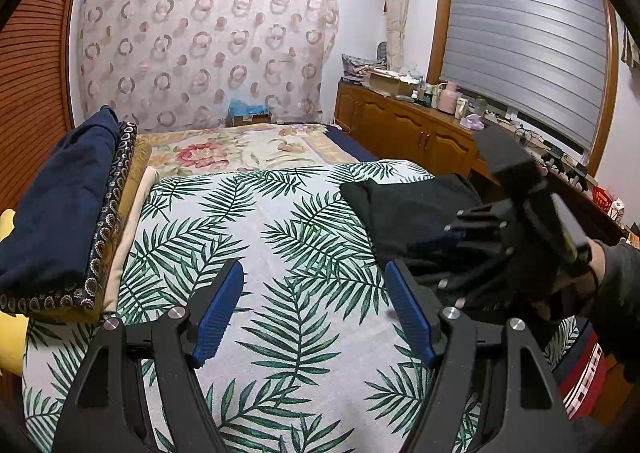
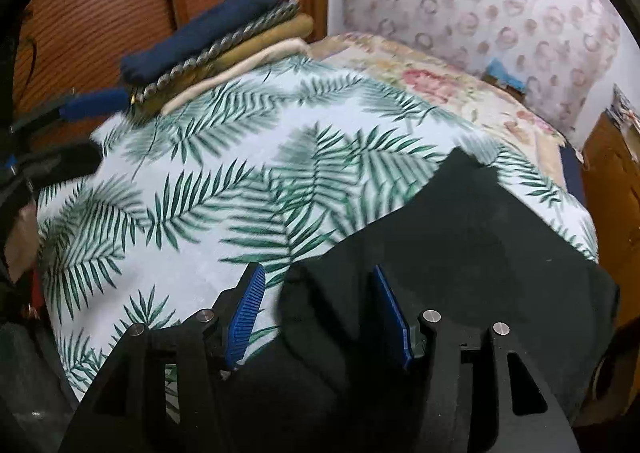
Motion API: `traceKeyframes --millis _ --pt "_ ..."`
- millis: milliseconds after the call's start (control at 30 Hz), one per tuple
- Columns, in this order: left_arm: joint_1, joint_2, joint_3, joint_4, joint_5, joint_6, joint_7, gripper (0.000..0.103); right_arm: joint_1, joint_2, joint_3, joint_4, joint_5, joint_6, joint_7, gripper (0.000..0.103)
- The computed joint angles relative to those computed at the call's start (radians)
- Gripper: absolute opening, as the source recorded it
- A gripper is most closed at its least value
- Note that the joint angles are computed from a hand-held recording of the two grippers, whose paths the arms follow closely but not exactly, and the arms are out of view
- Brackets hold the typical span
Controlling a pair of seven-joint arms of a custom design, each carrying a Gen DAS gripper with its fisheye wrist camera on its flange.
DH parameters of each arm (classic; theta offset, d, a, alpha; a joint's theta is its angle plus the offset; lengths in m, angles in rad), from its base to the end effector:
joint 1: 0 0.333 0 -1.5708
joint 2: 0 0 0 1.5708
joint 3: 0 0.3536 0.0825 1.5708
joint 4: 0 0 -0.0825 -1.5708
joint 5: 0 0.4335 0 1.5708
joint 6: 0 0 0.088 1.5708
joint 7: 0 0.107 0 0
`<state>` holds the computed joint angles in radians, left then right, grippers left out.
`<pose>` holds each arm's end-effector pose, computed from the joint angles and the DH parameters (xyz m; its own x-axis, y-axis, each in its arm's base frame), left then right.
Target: Fold small clothes
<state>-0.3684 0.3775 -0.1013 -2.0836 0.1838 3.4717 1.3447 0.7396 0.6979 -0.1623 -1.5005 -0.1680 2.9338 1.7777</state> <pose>0.5992 -0.3216 0.3647 -0.4632 -0.8790 0.1127 -0.5169 0.1648 -0.8400 0.6679 0.4865 0.3463 0.5284 -0.8430 0.1003 -0.5830 -0.4462 -0.6790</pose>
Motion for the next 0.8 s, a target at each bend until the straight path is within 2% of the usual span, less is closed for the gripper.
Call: traceKeyframes --millis 67,133,167,200,233,333,400,467,567,600,733,800 --pt "0.003 -0.002 -0.002 -0.002 0.002 0.002 -0.001 0.074 0.013 0.039 -0.019 0.057 -0.013 -0.047 0.006 0.057" --pt "0.003 -0.001 -0.002 -0.001 0.001 0.002 -0.001 0.074 0.029 0.052 -0.048 0.065 -0.038 -0.036 0.027 0.036" --pt "0.005 -0.001 -0.005 -0.002 0.003 0.002 -0.002 0.074 0.041 0.049 -0.068 0.055 -0.052 -0.025 0.043 0.015" --pt "0.005 -0.001 -0.004 -0.001 0.003 0.001 -0.001 0.074 0.042 0.043 -0.072 0.044 -0.058 -0.012 0.051 0.011" --pt "0.003 -0.002 -0.003 -0.002 0.003 0.0 0.0 0.074 0.028 0.03 -0.056 0.026 -0.052 0.012 0.046 0.01" --pt "0.007 -0.003 -0.008 -0.004 0.008 0.0 -0.001 0.074 0.089 -0.023 -0.146 -0.072 -0.058 0.139 0.11 0.01" --pt "0.011 -0.003 -0.013 -0.004 0.014 -0.002 -0.004 0.074 0.177 -0.044 -0.271 -0.124 -0.039 0.205 0.168 0.009" --pt "0.015 -0.001 -0.019 -0.002 0.02 -0.005 -0.008 0.074 0.291 -0.042 -0.429 -0.167 -0.006 0.245 0.225 0.009" --pt "0.019 0.002 -0.025 0.001 0.031 -0.01 -0.013 0.074 0.426 0.005 -0.648 -0.2 0.067 0.246 0.289 0.009" --pt "0.019 0.003 -0.027 0.002 0.033 -0.012 -0.015 0.074 0.441 0.022 -0.69 -0.204 0.095 0.24 0.305 0.009" --pt "0.017 0.008 -0.029 0.008 0.043 -0.021 -0.023 0.074 0.434 0.107 -0.782 -0.163 0.175 0.157 0.344 0.009" --pt "0.019 0.01 -0.034 0.011 0.053 -0.026 -0.027 0.074 0.404 0.148 -0.795 -0.121 0.18 0.084 0.39 0.01"
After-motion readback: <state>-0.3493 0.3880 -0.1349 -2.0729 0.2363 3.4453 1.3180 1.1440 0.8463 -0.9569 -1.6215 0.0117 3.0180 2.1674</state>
